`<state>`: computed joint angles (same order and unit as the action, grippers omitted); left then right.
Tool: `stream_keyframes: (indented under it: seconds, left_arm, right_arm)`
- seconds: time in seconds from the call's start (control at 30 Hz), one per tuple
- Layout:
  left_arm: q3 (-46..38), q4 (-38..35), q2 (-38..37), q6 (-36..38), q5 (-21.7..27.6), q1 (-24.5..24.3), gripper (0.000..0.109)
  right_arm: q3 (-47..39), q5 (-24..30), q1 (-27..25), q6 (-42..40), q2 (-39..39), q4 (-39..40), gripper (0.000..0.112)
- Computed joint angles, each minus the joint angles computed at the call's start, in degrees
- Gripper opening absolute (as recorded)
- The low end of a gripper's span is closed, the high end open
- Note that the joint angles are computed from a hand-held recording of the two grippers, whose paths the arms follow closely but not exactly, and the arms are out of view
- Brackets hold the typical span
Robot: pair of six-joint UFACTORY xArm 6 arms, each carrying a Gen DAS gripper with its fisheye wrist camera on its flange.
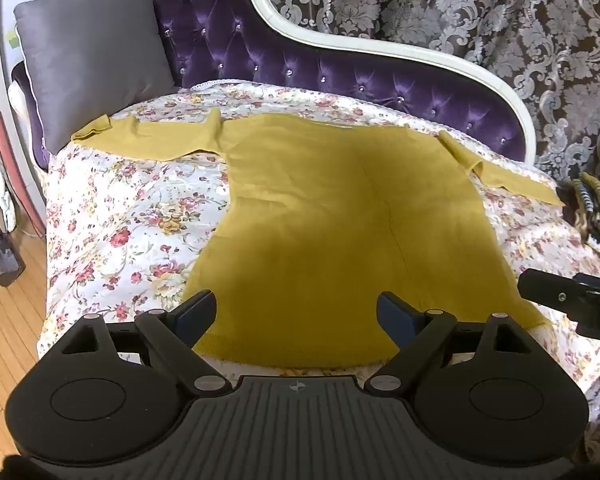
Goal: Fold small clothes
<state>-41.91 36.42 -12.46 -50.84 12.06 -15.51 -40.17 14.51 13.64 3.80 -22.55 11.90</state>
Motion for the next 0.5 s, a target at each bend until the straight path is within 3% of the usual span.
stream_keyframes:
  seconds: [0.5]
  left_arm:
    - [-0.7,-6.4,0.5,5.5,1.6,-0.8,0.087]
  right_arm:
    - [-2.5,1.1,0.0,-4.0,3.0,3.4,0.102]
